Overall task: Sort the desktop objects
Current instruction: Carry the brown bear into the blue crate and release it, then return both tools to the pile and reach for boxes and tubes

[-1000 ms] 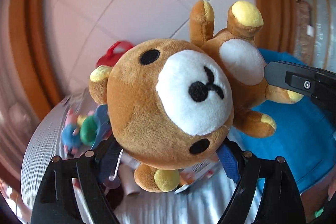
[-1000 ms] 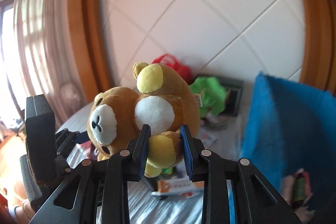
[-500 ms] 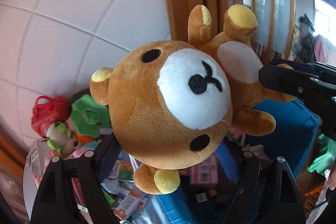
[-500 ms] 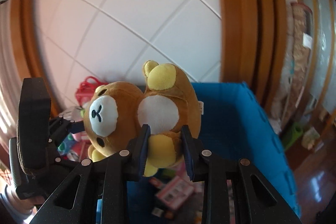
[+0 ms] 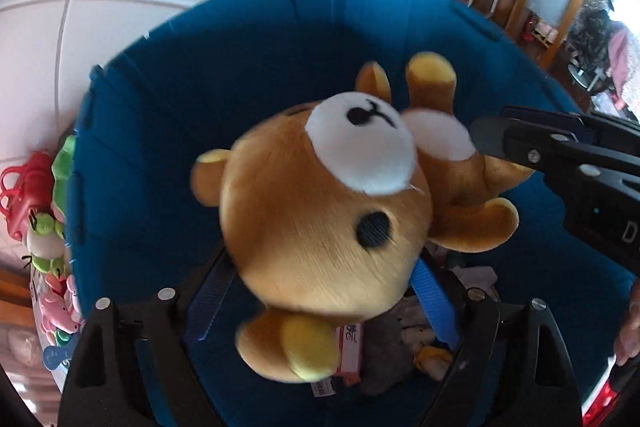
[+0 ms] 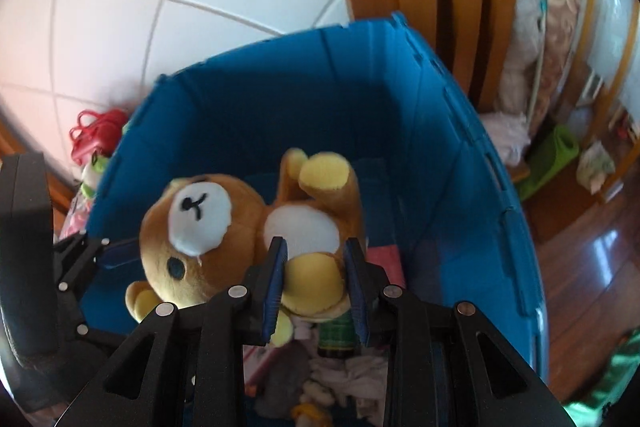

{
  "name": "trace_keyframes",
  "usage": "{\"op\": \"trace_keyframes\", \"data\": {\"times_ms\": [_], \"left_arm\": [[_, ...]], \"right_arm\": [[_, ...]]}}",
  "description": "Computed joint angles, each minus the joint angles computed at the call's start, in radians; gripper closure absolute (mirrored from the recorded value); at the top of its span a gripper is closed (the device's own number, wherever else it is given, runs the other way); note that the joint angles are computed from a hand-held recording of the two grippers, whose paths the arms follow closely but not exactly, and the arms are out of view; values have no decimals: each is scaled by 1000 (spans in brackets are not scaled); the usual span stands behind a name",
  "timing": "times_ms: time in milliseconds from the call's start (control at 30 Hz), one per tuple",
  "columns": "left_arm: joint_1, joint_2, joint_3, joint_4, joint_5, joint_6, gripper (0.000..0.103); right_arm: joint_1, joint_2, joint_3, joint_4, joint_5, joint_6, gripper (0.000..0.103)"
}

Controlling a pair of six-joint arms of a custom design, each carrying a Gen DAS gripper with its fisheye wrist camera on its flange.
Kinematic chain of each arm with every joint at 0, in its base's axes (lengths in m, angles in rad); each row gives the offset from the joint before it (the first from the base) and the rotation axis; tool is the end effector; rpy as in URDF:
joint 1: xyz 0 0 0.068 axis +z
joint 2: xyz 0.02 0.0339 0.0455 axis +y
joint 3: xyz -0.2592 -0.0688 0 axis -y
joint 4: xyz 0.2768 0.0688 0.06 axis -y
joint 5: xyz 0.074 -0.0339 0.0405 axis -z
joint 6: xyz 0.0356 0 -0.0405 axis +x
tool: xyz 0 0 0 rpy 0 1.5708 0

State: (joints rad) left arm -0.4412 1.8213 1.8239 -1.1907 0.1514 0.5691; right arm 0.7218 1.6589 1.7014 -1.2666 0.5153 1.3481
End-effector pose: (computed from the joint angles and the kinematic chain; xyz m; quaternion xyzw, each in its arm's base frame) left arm 0.3609 -0.1764 0.3240 0.4863 0.8497 -0.0620 0.1940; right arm 0.2762 0.2197 0.3447 0.3352 0.8926 0.0153 0.3010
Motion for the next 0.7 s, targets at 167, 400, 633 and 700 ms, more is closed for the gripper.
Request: {"op": "trace_keyframes", "data": {"times_ms": [167, 400, 633, 700], "left_arm": [[2, 30, 8, 10, -44, -19, 17], [85, 64, 119, -108, 14, 3, 17], [288, 24, 266, -296, 184, 152, 17], [362, 22, 313, -338, 233, 201, 17]], "right_arm": [[-30, -47, -83, 41, -13, -27, 64], [2, 13, 25, -79, 40, 13, 13], [122, 166, 332, -204, 112, 11, 0], [159, 260, 488, -262, 139, 3, 0]]}}
